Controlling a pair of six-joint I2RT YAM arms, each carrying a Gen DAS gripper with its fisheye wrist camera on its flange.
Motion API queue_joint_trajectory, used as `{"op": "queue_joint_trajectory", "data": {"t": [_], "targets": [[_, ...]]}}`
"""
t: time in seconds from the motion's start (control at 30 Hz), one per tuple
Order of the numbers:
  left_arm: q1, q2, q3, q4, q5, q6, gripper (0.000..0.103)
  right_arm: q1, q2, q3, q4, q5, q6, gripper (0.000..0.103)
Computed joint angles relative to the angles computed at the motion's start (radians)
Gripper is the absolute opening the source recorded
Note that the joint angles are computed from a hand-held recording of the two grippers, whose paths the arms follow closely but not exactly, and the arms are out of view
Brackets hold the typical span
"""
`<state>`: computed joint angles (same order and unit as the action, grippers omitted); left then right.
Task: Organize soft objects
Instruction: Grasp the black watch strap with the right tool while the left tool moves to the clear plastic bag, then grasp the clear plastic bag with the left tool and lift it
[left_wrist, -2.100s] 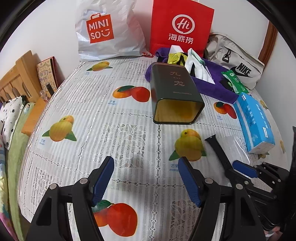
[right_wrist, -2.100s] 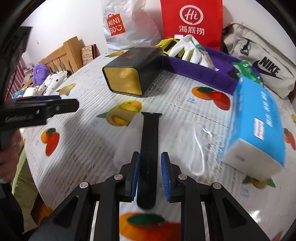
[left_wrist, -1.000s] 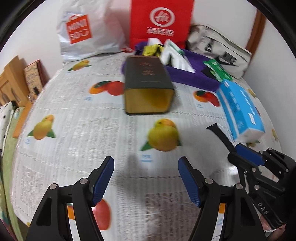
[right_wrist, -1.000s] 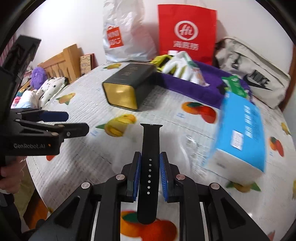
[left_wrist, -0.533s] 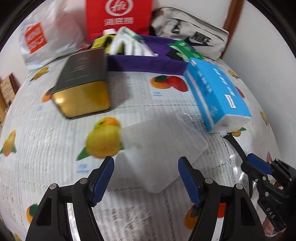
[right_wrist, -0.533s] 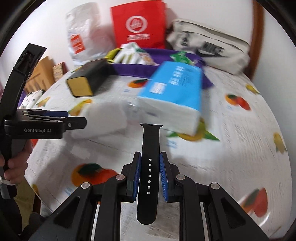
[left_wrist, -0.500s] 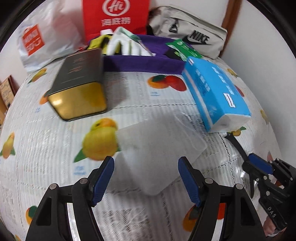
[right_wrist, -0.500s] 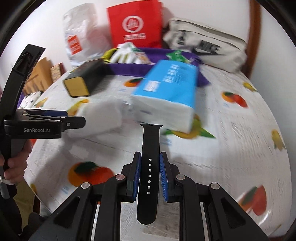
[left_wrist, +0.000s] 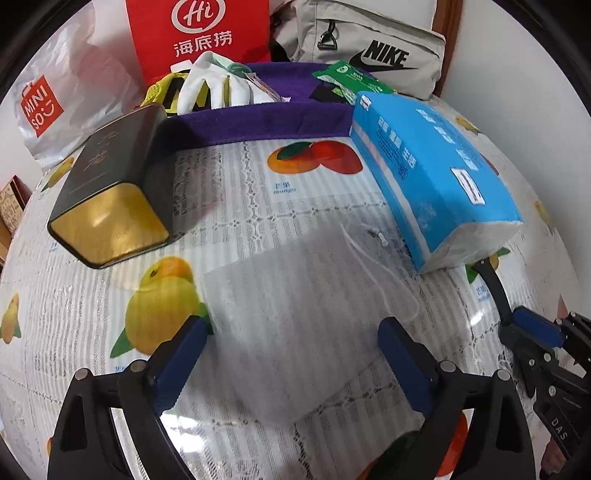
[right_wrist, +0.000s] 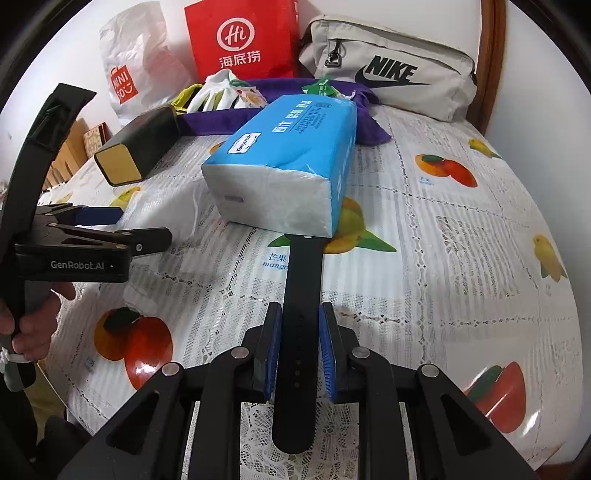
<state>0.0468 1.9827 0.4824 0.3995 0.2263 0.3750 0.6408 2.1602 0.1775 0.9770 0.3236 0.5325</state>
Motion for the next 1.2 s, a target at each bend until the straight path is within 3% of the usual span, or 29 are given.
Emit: {"op": "queue_joint_trajectory", "data": {"t": [0.07, 0.1, 0.17, 0.23, 0.3, 0.33, 0.83, 1.2], "targets": [[0.002, 0.01, -0.019, 0.053, 0.005, 0.001, 0.091, 0.003, 0.0, 0.0, -0.002, 0.002, 0.007, 0.021], [0.004, 0.008, -0.033, 0.077, 0.012, 0.004, 0.084, 0.007, -0.004, 0.003, -0.012, 0.008, 0.01, 0.021], [0.004, -0.003, -0.05, 0.095, 0.027, 0.013, 0.066, 0.026, -0.015, 0.012, -0.047, 0.028, 0.024, 0.021], [0.005, -0.023, -0.06, 0.081, 0.05, 0.04, 0.036, 0.041, -0.023, 0.016, -0.067, 0.036, 0.039, 0.021], [0.006, -0.039, -0.062, 0.053, 0.065, 0.06, 0.015, 0.055, -0.025, 0.019, -0.072, 0.036, 0.047, 0.021], [0.013, -0.046, -0.06, 0.033, 0.08, 0.07, 0.011, 0.062, -0.028, 0.022, -0.082, 0.04, 0.051, 0.021], [0.288, -0.214, -0.107, -0.148, 0.228, 0.231, 0.009, 0.156, -0.113, 0.018, -0.158, 0.082, 0.104, 0.02], [0.455, -0.259, -0.07, -0.22, 0.274, 0.242, 0.008, 0.193, -0.181, -0.004, -0.185, 0.118, 0.114, 0.02]]}}
